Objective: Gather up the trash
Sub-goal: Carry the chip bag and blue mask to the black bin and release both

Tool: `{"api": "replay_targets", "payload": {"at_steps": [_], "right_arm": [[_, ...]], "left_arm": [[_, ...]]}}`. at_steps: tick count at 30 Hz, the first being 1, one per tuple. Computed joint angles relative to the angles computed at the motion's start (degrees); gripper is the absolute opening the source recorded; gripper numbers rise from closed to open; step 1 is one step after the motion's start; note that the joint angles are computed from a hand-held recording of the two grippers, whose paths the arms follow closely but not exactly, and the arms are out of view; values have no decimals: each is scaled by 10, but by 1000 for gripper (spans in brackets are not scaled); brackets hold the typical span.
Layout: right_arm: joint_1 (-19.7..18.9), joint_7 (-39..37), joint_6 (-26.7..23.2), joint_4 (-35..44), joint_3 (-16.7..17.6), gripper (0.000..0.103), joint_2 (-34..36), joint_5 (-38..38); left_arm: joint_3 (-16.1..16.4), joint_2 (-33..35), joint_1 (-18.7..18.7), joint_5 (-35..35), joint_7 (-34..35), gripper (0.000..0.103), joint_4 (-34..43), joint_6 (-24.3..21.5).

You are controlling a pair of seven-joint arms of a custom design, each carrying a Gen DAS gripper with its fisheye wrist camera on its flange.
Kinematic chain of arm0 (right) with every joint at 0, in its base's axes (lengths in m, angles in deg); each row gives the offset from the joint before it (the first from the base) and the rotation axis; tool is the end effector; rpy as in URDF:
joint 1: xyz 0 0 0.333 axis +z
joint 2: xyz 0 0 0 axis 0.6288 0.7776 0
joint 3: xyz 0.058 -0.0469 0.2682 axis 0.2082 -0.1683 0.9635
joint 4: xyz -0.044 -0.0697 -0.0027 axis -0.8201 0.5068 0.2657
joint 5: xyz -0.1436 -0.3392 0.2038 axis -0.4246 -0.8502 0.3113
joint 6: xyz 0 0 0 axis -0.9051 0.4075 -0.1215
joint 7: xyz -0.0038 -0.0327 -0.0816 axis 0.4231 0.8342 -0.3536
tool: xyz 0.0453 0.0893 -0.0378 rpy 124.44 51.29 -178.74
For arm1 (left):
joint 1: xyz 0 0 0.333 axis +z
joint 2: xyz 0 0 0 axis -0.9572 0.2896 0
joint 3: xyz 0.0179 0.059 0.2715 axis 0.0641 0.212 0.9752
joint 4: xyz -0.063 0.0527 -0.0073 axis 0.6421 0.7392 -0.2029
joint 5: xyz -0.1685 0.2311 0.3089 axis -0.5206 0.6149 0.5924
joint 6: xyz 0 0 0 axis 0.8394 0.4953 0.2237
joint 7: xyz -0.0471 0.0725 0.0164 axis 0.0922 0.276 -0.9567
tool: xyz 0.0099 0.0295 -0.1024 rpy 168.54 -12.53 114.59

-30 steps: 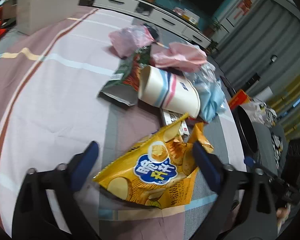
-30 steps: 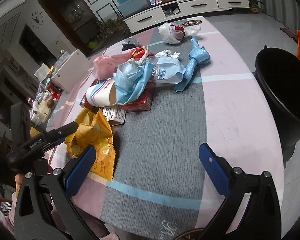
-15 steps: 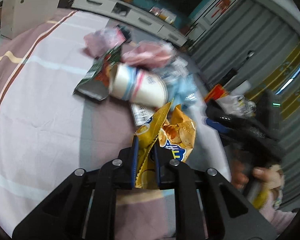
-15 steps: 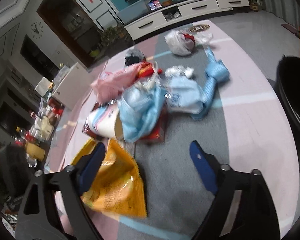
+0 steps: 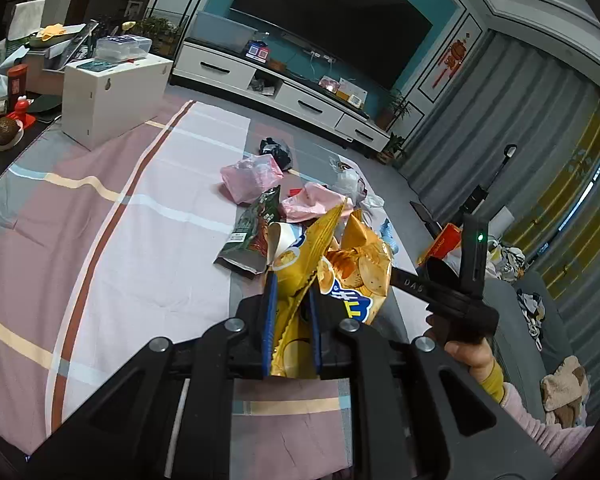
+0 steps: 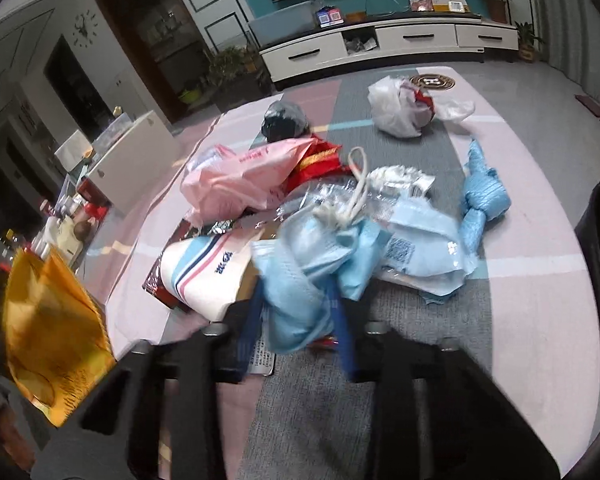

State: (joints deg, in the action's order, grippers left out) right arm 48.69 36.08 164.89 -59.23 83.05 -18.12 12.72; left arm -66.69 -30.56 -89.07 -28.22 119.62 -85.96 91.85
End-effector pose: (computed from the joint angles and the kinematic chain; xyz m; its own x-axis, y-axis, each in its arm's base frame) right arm 0.5803 0.0622 0.4084 -0.0369 -0.9350 -0.3526 -0.7529 0.2580 -0.6054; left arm 0.5172 -0.1187 0.4765 -0.3088 -0.8344 0.4566 -0.7398 -0.0910 -0.6666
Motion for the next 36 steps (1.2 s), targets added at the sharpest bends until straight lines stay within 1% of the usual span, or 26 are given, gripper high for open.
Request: {"api": "replay_targets", "payload": {"at_steps": [1, 2, 4, 5, 8, 10, 14, 16, 19, 21, 22, 26, 29, 32, 33, 34, 36], "right_arm": [[14, -31, 8, -7, -12, 10, -9, 37], [13, -86, 11, -15, -8, 9, -23, 99], [29, -160, 11, -34, -21, 8, -59, 181], [41, -208, 6, -46, -32, 8, -84, 229], [58, -263, 15, -93, -52, 8, -158, 283], [56, -262, 25, -121, -62, 8, -195, 285], [17, -190, 56, -186, -60, 8, -256, 218], [-1, -156, 63, -208, -64, 8, -273, 191], [-22, -124, 80, -239, -74, 8, -295, 163], [-22, -115, 92, -251, -93, 8, -303, 154], [-23, -111, 99, -257, -102, 8, -307, 149], [-24, -102, 114, -267, -145, 8, -309, 125], [-13, -102, 129, -267, -184, 8, -300, 108], [14, -105, 139, -255, -232, 8, -283, 100], [15, -102, 138, -251, -239, 8, -276, 97], [23, -104, 137, -244, -254, 8, -266, 97], [17, -100, 131, -237, -259, 8, -251, 94]], "left_arm": [[0, -1, 0, -1, 0, 15, 0, 1], [0, -5, -1, -3, 2, 15, -1, 2], [3, -12, -6, -11, 13, 15, -3, 3], [4, -14, -9, -17, 19, 15, -1, 2], [5, -18, -20, -34, 34, 15, 7, 4], [1, -9, -29, -50, 49, 15, 23, 5], [-19, 20, -39, -59, 66, 15, 64, 1], [-37, 46, -44, -57, 70, 15, 94, 5], [-66, 93, -46, -41, 58, 15, 147, 1], [-88, 126, -45, -22, 47, 15, 184, 2], [-100, 144, -45, -8, 38, 16, 202, 5], [-147, 225, -45, 88, -26, 16, 287, 18], [-168, 302, -62, 201, -101, 16, 367, 26], [-173, 368, -84, 290, -167, 16, 442, 22], [-168, 398, -100, 331, -195, 16, 478, 19], [-163, 424, -114, 365, -219, 16, 508, 14], [-147, 474, -145, 433, -266, 17, 568, -3]]}}
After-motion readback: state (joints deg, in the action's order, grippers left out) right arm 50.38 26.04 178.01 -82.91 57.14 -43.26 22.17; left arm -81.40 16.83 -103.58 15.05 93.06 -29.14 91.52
